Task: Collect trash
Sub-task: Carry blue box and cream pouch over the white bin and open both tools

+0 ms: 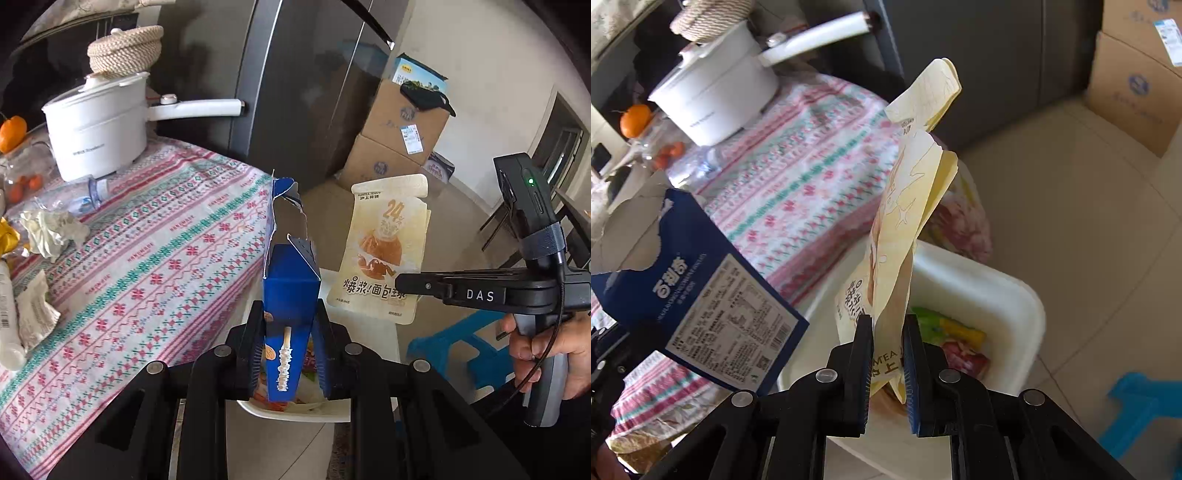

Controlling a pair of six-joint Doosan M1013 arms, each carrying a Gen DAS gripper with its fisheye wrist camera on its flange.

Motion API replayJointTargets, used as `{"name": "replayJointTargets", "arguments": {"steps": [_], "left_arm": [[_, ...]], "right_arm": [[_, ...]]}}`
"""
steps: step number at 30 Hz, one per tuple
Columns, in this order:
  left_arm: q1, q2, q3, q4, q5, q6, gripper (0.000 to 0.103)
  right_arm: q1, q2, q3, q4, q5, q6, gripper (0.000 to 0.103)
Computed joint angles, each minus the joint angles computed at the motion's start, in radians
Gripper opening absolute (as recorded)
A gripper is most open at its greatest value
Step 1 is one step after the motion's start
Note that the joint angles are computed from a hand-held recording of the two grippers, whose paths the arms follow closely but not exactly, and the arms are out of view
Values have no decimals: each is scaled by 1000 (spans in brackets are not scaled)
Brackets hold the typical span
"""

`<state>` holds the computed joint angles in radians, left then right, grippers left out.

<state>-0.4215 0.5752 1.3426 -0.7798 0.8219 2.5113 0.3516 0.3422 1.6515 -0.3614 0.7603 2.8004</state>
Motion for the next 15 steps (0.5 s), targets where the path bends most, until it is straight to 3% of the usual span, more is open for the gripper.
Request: {"name": "replayJointTargets", "arguments": {"steps": [10,13,15], "left_arm": [[-47,38,8,73,-51,29,28],[-51,41,4,121,-74,0,38],[-49,38,5,137,-88,-17,50]], "right_arm": [[-15,-5,25,59,47,-30,14],[-19,-2,27,82,60,-52,14],[-20,3,24,92,67,-63,14]]}}
